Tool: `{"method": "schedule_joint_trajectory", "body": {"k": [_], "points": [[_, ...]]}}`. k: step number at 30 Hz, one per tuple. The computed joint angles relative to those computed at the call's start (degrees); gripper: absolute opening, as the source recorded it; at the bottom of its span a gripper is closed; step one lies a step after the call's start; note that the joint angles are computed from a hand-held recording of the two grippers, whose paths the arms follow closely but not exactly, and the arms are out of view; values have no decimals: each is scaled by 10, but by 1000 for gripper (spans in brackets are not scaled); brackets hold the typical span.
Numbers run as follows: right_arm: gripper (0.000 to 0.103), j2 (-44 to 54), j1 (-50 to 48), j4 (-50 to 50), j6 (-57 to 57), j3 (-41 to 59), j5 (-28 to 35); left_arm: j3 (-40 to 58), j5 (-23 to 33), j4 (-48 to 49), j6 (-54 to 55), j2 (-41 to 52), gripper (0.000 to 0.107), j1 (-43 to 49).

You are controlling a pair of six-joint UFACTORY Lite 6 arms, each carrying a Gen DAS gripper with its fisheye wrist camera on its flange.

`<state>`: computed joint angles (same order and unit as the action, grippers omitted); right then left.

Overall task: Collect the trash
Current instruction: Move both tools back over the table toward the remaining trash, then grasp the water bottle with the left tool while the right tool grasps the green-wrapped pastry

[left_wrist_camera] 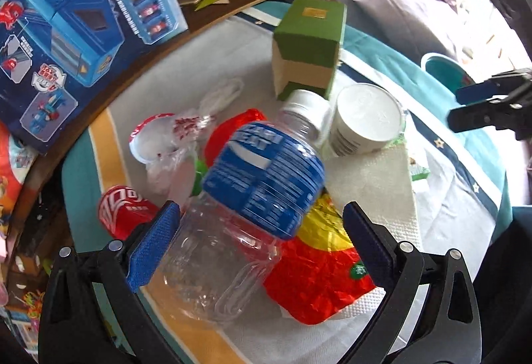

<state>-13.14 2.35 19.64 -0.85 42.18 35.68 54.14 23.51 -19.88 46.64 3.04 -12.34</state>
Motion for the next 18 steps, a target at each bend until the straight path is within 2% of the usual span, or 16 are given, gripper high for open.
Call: {"method": "schedule_joint_trajectory", "body": {"k": [1, 2, 3, 4, 9, 11, 13, 16, 18], "points": [[78, 7, 1, 1, 2, 0, -3, -13, 1, -38, 36, -9, 91, 8], [78, 12, 3, 1, 3, 0, -7, -24, 4, -67, 63, -18, 76, 15], [78, 16, 5, 3, 2, -2, -11, -31, 18, -91, 86, -23, 68, 25], [78, 22, 6, 6, 0, -1, -14, -35, 36, -115, 107, -26, 66, 35], [78, 45, 17, 19, -6, 0, -28, -50, 35, -93, 69, -46, 69, 29], [78, 50, 17, 29, -13, -3, -32, -45, 31, -78, 47, -49, 82, 20], [78, 50, 17, 33, -17, -8, -35, -36, 18, -56, 25, -44, 91, 7], [78, 50, 13, 35, -20, -13, -36, -19, -1, -7, -28, -22, 92, -20], [78, 50, 6, 37, -23, -17, -38, -10, 2, -15, -25, -6, 91, -22]]}}
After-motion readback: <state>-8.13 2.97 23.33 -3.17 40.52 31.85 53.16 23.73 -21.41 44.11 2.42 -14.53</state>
